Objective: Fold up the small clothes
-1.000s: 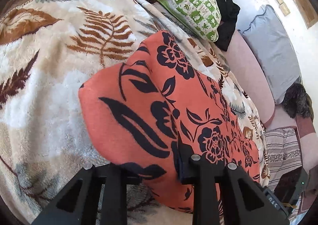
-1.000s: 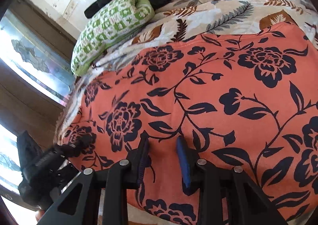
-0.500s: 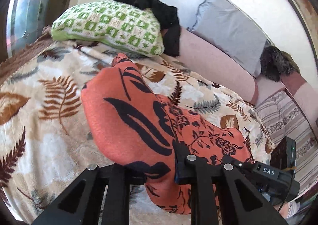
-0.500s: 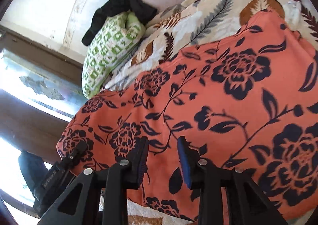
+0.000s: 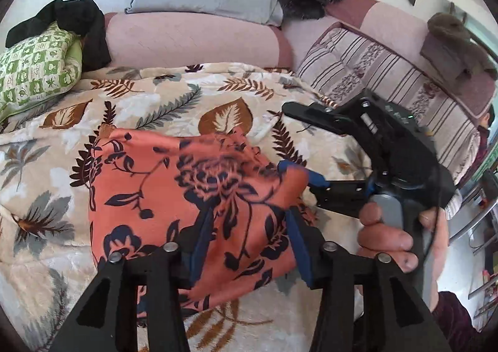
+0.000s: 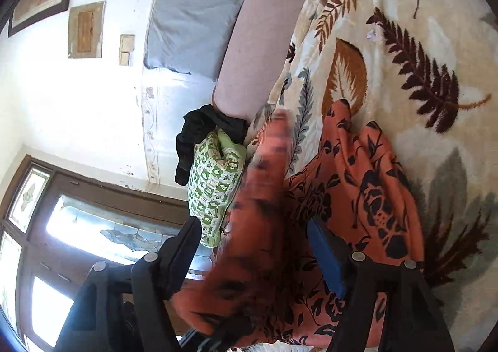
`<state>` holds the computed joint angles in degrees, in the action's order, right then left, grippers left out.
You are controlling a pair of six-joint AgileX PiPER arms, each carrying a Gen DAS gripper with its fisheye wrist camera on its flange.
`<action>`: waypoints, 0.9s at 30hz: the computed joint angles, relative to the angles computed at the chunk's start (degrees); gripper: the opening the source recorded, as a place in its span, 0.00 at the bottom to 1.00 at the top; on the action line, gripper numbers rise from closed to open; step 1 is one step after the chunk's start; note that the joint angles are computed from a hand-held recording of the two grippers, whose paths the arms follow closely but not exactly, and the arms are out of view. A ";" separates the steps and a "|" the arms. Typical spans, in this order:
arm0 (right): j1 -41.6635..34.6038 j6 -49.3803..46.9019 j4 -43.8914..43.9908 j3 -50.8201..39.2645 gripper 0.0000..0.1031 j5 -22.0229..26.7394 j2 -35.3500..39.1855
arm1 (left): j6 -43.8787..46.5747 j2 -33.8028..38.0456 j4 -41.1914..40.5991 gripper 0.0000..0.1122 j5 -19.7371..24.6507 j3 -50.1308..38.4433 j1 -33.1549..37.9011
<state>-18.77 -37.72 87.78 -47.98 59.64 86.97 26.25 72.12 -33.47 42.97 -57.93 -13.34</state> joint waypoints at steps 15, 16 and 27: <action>6.96 12.84 -18.06 -5.96 0.74 -7.37 3.76 | -2.02 0.85 8.32 0.74 -0.27 5.25 13.76; 7.66 12.79 -18.42 -6.56 0.73 -6.92 3.98 | -3.44 1.13 9.86 0.74 -0.49 5.57 12.77; 26.59 36.75 -55.38 -13.82 0.28 -16.88 2.59 | -9.11 4.22 15.06 0.74 1.08 4.26 8.11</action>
